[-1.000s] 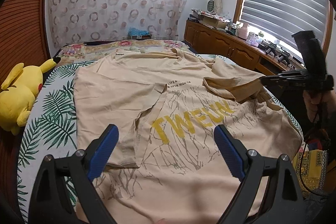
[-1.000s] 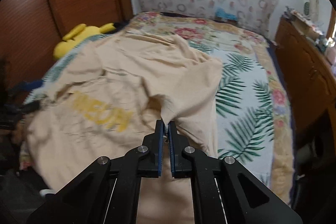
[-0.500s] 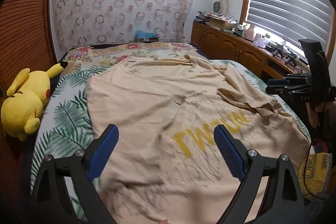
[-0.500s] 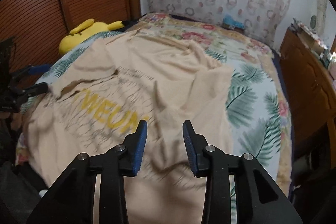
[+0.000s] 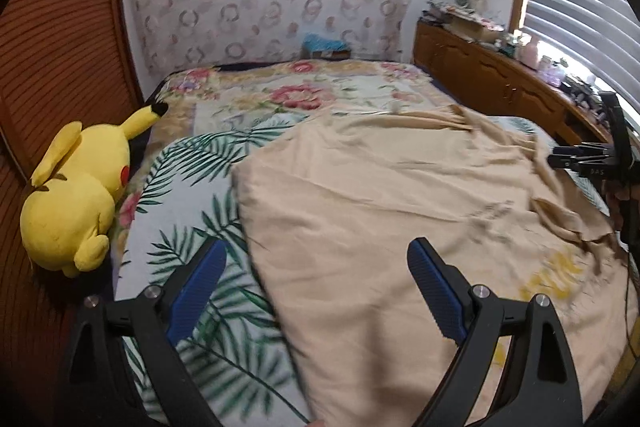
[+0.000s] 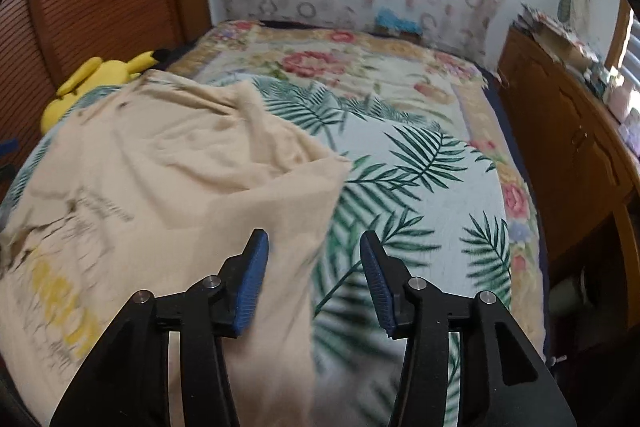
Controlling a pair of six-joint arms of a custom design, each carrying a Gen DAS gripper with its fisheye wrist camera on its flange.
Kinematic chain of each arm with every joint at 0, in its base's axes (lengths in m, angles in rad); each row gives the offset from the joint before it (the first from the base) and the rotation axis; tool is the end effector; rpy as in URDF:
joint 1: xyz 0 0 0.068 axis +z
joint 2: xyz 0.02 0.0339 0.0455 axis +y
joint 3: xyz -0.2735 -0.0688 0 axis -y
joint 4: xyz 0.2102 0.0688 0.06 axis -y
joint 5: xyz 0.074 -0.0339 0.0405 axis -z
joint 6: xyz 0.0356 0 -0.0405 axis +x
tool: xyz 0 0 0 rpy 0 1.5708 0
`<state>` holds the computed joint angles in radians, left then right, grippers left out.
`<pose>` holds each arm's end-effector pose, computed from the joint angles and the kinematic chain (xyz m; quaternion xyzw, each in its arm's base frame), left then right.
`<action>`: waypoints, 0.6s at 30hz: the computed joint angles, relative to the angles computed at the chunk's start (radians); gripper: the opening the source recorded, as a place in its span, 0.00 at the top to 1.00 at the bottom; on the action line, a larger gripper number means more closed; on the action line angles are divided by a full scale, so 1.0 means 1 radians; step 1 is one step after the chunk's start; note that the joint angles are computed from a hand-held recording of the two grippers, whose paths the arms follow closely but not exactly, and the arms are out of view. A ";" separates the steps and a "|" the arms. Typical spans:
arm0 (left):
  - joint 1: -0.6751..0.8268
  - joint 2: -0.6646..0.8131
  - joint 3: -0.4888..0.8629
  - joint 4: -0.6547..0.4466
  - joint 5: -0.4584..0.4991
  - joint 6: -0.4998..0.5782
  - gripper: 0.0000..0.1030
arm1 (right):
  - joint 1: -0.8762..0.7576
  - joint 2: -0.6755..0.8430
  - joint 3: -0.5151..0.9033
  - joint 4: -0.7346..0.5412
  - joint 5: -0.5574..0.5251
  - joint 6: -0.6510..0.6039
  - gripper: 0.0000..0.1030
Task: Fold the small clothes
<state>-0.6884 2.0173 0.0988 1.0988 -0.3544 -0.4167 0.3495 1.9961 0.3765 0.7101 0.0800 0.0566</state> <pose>0.1593 -0.1151 0.0636 0.0600 0.9161 -0.0499 0.3934 0.2356 0.0829 0.0634 -0.1251 0.9369 0.0284 0.3254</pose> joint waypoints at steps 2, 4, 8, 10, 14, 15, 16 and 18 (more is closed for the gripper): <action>0.075 0.049 0.023 0.019 0.043 0.041 0.10 | -0.042 0.032 0.043 -0.016 -0.059 -0.011 0.53; 0.146 0.090 0.049 0.025 0.082 0.082 0.10 | -0.062 0.055 0.077 -0.029 -0.094 -0.028 0.53; 0.256 0.132 0.099 0.009 0.149 0.135 0.10 | -0.066 0.076 0.125 -0.065 -0.127 -0.043 0.53; 0.296 0.148 0.133 -0.016 0.171 0.162 0.10 | -0.059 0.092 0.138 -0.071 -0.134 -0.053 0.53; 0.342 0.151 0.198 -0.090 0.205 0.190 0.10 | -0.050 0.096 0.143 -0.066 -0.155 -0.076 0.66; 0.352 0.156 0.213 -0.104 0.215 0.195 0.10 | -0.055 0.096 0.143 -0.065 -0.190 -0.095 0.78; 0.359 0.157 0.225 -0.115 0.222 0.198 0.10 | -0.061 0.095 0.141 -0.067 -0.209 -0.111 0.88; 0.369 0.161 0.249 -0.139 0.234 0.205 0.10 | -0.058 0.080 0.118 -0.039 -0.204 -0.126 0.90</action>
<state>-0.3196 2.1786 0.3476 0.9597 -0.1203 -0.2118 0.2918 2.0758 0.4946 0.6707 -0.1240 -0.0698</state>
